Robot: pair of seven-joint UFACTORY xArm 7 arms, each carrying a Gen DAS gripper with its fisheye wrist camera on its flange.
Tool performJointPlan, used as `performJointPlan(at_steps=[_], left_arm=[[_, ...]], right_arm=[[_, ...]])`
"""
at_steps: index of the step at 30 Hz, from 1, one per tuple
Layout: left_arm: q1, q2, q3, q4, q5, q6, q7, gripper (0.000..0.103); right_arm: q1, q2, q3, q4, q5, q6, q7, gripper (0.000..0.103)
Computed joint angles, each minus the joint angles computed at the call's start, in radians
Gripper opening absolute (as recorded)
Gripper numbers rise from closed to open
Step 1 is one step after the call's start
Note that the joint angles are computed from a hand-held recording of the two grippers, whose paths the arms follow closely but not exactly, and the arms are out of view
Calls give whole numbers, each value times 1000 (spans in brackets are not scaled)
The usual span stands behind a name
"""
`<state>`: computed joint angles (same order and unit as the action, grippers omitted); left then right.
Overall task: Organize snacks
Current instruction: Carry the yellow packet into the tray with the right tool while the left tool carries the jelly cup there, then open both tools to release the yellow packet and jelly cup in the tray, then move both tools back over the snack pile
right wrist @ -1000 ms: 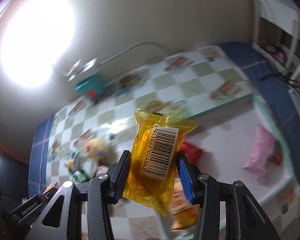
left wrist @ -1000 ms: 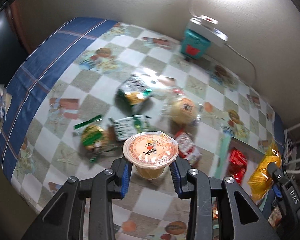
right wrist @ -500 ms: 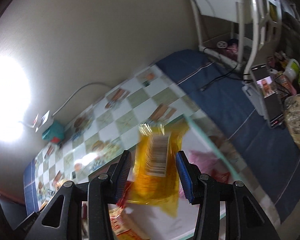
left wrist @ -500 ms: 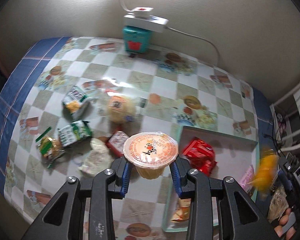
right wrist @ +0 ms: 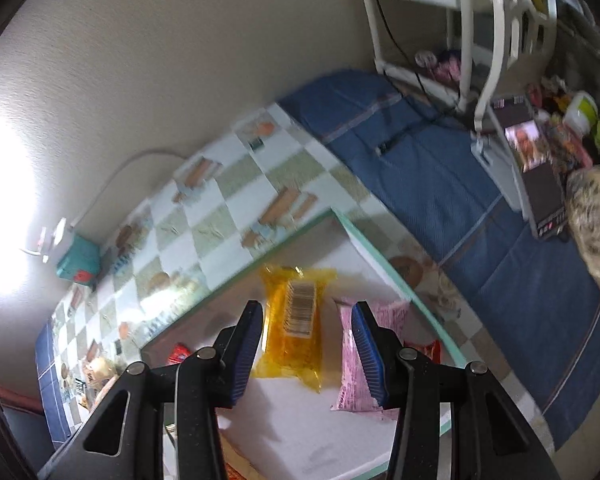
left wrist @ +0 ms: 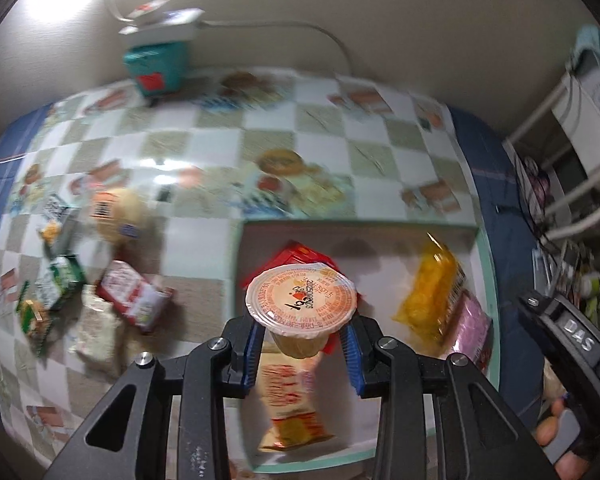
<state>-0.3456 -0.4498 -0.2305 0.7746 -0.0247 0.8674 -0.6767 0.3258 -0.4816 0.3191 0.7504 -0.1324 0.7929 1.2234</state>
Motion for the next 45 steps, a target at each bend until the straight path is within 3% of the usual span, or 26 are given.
performJointPlan(at_steps=[5,9,17,20,25,27,29,33,37,43,44,45], left_arm=[[-28,93,-24,30,7,-19,11,37],[-62,152,-8,35,-46,-45,48,37],[-77,183,3,39,-86,-57,63,37],[-76,172,7,36,-94,-58,62,53],[-61,119,20,29,-99,-60,66,56],[-44,83,25,21,-88,-57,53,66],[-20,47,25,11,-67,-51,30,72],[42,-28,30,-14,-5,-26,-20,80],[104,-94,43,-45,50,13,-45,84],[205,-172,71,-89,115,72,-70,88],[219,-183,74,-95,124,80,-72,88],[236,-200,79,-104,135,91,-75,88]], right_arm=[[10,28,-10,-13,23,-11,-3,50],[4,30,-9,-16,14,5,12,50],[1,50,-15,-15,7,17,26,50],[1,53,-14,-7,0,28,34,50],[1,48,-8,13,-17,49,42,51],[0,47,-4,24,-25,59,45,53],[0,45,2,39,-34,70,51,62],[2,56,20,77,-58,89,64,70],[6,94,47,134,-106,135,84,90],[36,157,62,203,-172,173,99,93],[42,169,65,216,-183,180,105,101],[48,178,65,224,-191,183,110,103]])
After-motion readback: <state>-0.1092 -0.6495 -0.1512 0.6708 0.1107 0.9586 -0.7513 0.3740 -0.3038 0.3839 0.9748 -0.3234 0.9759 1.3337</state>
